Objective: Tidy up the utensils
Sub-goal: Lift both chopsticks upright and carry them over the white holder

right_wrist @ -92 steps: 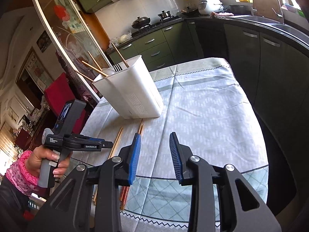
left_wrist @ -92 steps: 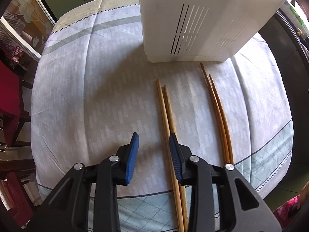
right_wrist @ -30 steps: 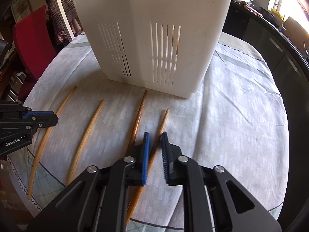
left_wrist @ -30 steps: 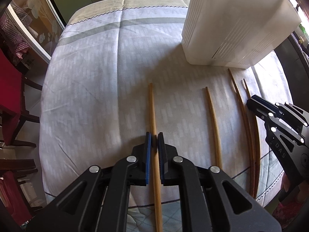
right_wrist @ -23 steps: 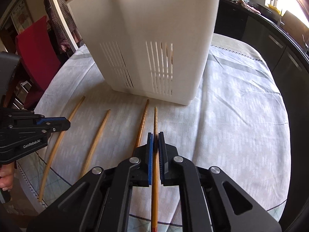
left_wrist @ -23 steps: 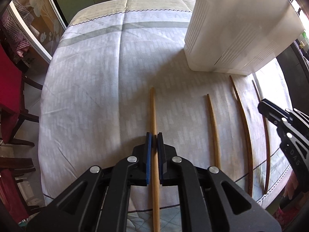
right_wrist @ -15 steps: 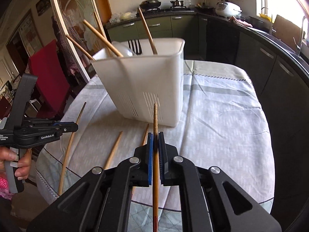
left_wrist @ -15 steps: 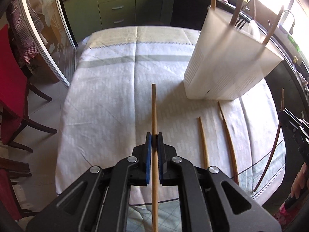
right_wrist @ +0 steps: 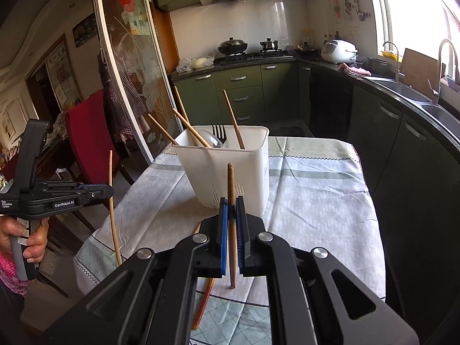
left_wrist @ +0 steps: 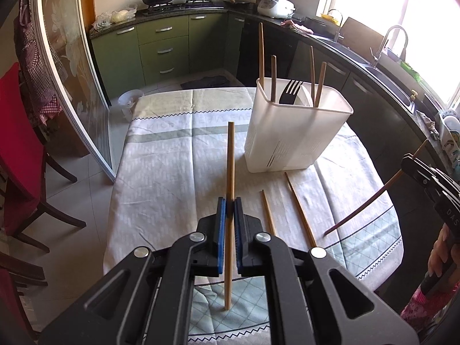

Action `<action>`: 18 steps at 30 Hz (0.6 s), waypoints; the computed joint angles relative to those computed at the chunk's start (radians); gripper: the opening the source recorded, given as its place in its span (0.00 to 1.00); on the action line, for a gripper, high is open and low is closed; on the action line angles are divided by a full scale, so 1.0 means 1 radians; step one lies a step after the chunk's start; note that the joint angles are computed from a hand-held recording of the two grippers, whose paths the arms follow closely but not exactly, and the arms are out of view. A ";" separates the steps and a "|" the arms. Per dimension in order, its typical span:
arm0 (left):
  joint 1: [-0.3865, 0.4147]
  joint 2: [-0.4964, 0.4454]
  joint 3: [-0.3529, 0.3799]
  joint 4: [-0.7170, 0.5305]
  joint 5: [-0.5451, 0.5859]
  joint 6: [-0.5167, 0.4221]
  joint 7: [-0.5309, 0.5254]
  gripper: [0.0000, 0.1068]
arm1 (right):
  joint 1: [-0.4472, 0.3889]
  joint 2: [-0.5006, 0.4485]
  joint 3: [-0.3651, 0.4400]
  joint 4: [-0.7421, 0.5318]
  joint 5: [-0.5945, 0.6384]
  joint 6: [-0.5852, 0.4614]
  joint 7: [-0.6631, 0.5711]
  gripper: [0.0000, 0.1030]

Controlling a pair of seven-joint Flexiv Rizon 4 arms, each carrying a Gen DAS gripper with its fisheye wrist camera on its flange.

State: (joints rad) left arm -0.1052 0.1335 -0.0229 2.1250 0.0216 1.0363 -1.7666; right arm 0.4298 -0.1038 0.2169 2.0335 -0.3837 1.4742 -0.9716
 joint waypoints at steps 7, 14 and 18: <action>-0.006 0.025 -0.005 0.008 0.000 0.013 0.007 0.05 | -0.005 0.008 -0.008 0.020 -0.014 0.026 0.011 0.06; -0.010 0.029 -0.009 0.007 -0.005 0.021 0.020 0.05 | -0.015 0.004 0.018 0.002 0.056 0.014 -0.051 0.06; -0.013 0.029 -0.006 0.008 -0.021 0.029 0.033 0.05 | -0.016 0.001 0.031 -0.016 0.102 0.002 -0.096 0.06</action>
State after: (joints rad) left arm -0.1179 0.1624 -0.0285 2.1328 0.0010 1.0655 -1.7341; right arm 0.4138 -0.1026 0.2474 2.0179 -0.2820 1.4764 -1.0672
